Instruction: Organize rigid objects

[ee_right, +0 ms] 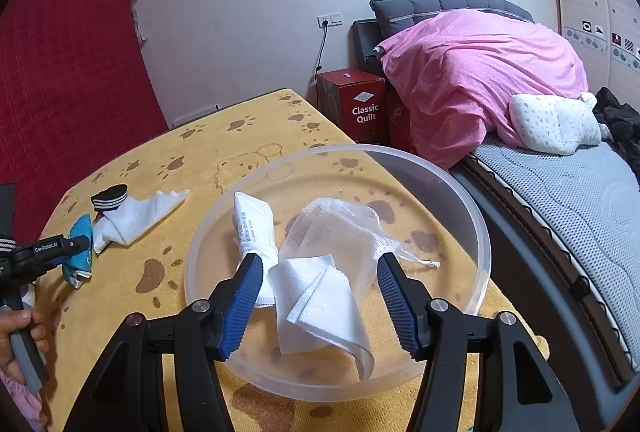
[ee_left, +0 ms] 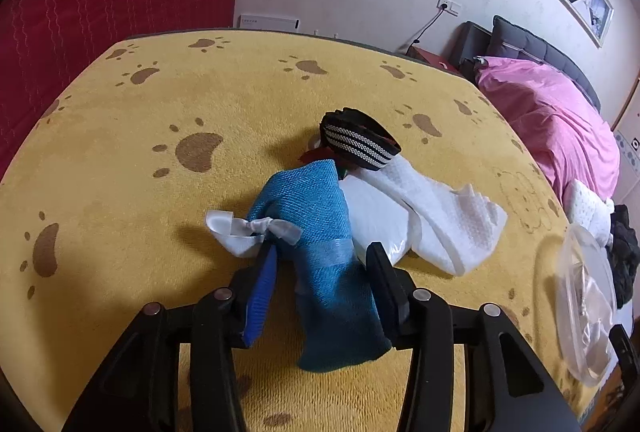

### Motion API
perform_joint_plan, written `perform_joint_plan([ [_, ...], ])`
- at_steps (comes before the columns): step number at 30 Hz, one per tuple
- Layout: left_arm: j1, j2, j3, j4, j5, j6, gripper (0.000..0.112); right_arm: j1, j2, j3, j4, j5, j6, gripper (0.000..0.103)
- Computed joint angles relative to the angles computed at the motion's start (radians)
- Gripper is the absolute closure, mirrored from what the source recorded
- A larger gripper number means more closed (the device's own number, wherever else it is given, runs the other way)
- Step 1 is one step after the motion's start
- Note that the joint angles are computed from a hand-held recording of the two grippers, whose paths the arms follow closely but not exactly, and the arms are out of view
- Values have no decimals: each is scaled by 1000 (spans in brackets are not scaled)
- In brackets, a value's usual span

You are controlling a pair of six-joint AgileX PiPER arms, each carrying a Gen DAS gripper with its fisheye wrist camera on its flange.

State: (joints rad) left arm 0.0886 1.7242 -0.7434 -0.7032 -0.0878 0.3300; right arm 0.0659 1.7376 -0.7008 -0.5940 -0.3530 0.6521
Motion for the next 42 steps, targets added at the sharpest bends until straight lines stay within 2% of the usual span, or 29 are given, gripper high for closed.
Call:
perform_joint_plan([
  [4,-10,10,-7,-154,-19,148,66,-1,1,-1,3,0,-1,38],
  [11,-29,-24,23,-208,-43,183,72,-14,3,3,-3,-11,4,38],
  [16,-70,-96,47,-256,-54,231,73,-24,7,3,-14,-19,17,38],
  [20,-126,-124,44,-478,-87,457,73,-37,4,10,-43,-31,45,38],
  [22,-153,-118,42,-581,-140,553,72,-47,5,10,-73,-36,73,37],
  [23,-155,-109,38,-615,-150,584,71,-49,6,10,-80,-38,79,37],
  [25,-130,-82,27,-658,-135,606,55,-52,10,9,-101,-41,98,37],
  [27,-115,-57,24,-623,-142,554,43,-52,10,9,-116,-42,111,37],
  [29,-95,-18,5,-659,-144,587,42,-52,9,13,-119,-47,109,36],
  [33,-33,29,-17,-542,-63,472,42,-50,9,14,-122,-47,113,36],
  [35,-21,41,-21,-452,-48,380,44,-49,9,13,-121,-47,111,36],
  [37,-29,33,-17,-480,-52,414,61,-49,10,14,-114,-49,105,36],
  [41,-63,-7,10,-482,-72,411,69,-59,16,14,-105,-55,96,36],
  [42,-72,-16,16,-487,-74,415,77,-62,17,15,-104,-57,95,36],
])
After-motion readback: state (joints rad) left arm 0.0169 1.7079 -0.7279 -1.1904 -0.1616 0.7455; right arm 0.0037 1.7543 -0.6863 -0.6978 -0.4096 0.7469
